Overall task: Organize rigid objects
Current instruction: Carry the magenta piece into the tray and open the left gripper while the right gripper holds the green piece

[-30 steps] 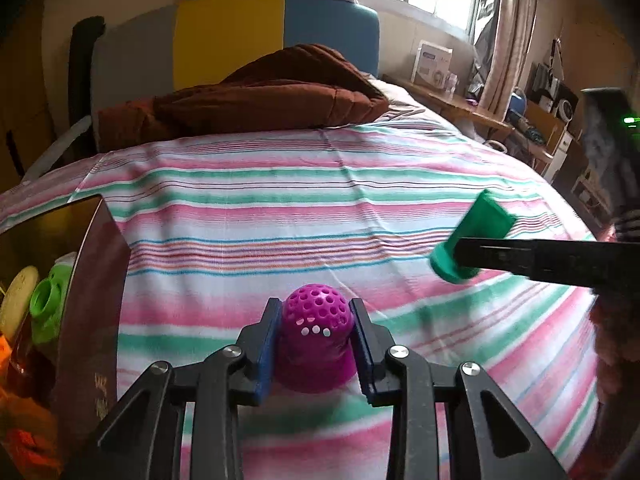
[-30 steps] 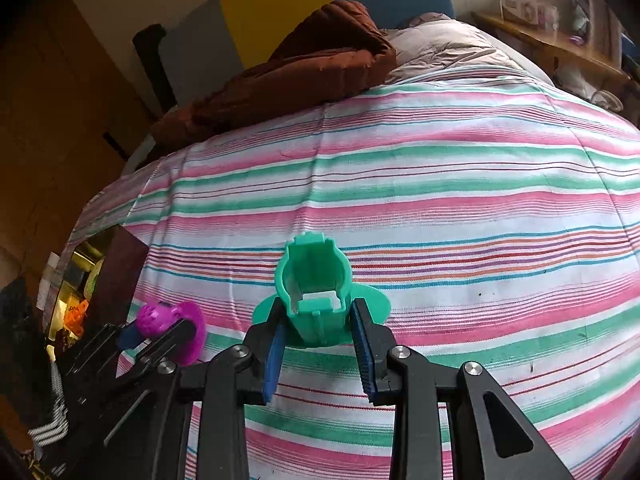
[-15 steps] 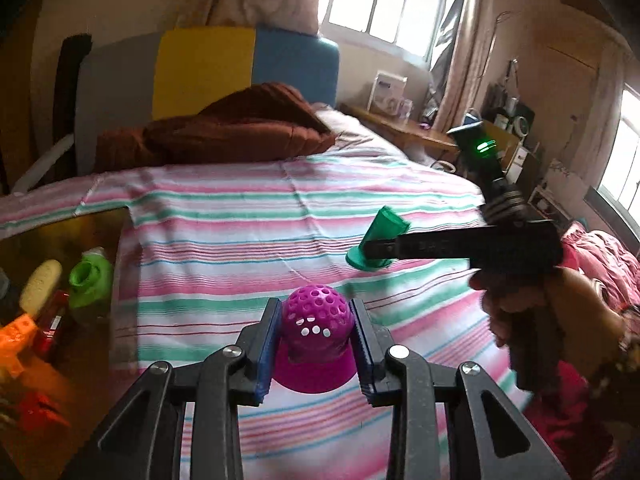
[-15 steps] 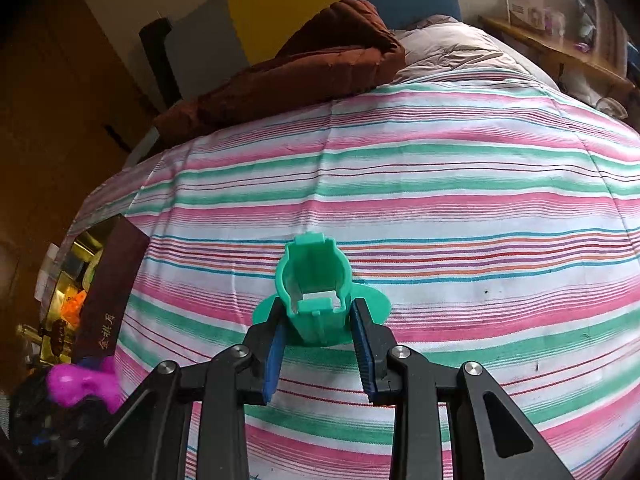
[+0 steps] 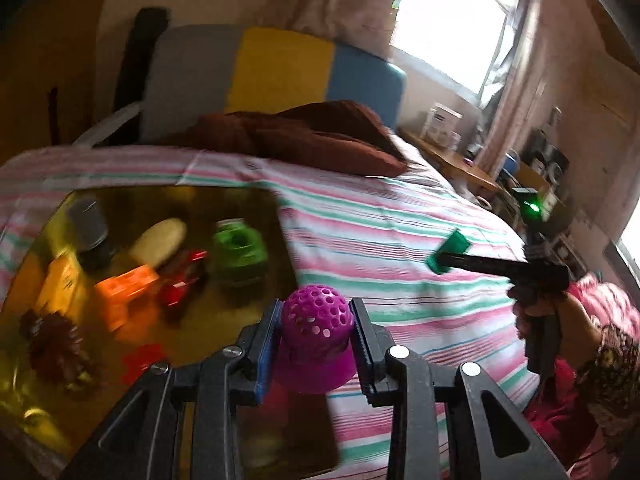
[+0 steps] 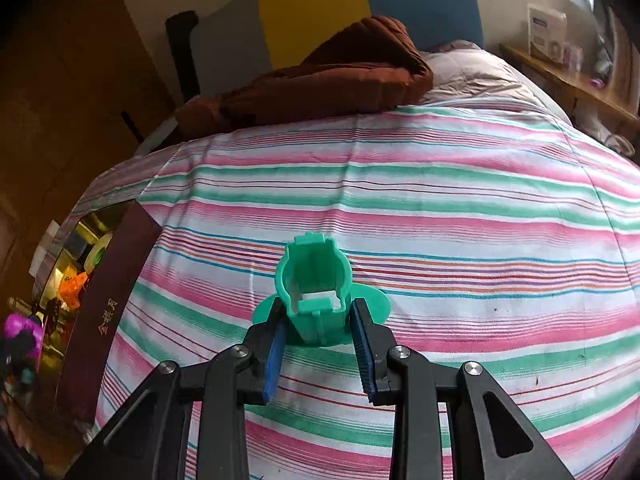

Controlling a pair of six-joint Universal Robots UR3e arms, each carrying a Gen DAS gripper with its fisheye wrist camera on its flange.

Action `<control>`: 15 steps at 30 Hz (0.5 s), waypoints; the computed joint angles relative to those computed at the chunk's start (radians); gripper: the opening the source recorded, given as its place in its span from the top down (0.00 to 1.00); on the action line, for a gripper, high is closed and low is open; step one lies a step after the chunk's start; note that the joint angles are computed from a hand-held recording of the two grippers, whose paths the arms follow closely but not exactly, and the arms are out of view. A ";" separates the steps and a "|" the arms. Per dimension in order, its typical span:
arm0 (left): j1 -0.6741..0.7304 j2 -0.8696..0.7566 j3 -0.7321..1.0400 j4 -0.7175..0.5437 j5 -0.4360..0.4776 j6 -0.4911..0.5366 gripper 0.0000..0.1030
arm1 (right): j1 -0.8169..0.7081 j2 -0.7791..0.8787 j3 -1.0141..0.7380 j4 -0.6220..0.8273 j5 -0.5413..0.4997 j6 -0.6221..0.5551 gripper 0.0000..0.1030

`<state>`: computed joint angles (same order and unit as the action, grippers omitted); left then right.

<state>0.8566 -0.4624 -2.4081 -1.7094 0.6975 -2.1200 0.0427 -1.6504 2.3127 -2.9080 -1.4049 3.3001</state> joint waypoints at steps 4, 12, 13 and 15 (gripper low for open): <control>0.028 -0.104 -0.034 0.095 0.057 0.007 0.68 | 0.024 0.012 -0.006 -0.021 -0.019 -0.006 0.69; -0.270 -0.561 -0.060 0.766 0.245 -0.356 0.68 | 0.044 0.032 -0.017 -0.037 -0.034 -0.013 0.69; -0.305 -0.611 -0.048 0.821 0.261 -0.393 0.68 | 0.044 0.033 -0.017 -0.037 -0.035 -0.012 0.69; -0.360 -0.670 -0.023 0.879 0.294 -0.435 0.68 | 0.043 0.036 -0.018 -0.041 -0.033 -0.011 0.69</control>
<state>0.4968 -1.1319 -2.4308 -0.8301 0.9911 -2.5554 0.0855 -1.6145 2.2950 -2.9495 -1.4379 3.2886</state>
